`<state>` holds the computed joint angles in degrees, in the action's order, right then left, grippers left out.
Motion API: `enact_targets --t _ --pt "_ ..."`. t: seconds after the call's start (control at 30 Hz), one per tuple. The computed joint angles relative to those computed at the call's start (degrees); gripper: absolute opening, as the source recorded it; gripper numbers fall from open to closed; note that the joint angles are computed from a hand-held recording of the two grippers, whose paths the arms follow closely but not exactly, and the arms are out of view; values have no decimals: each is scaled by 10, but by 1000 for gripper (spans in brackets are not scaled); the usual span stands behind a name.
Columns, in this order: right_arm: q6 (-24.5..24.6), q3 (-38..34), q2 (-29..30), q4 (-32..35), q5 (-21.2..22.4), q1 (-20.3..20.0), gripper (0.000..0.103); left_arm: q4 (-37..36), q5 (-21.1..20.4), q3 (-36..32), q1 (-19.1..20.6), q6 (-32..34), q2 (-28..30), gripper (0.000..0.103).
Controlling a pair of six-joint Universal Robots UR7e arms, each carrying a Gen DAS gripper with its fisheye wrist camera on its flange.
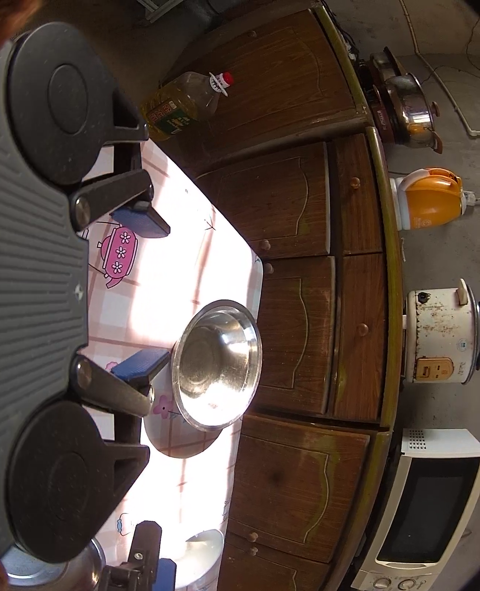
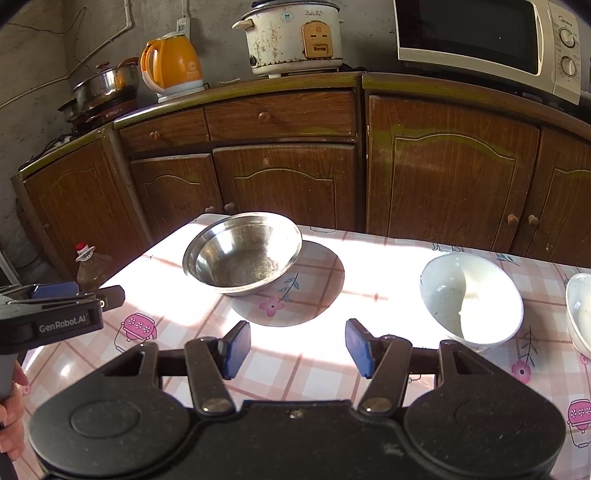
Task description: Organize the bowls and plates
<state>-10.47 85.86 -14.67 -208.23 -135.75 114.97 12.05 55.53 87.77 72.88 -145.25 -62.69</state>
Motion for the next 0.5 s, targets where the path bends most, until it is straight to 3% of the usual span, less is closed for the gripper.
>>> enact_targets --t 0.5 --pt "-15 -140 51 92 36 -43 71 68 3 -176 40 -5 118 72"
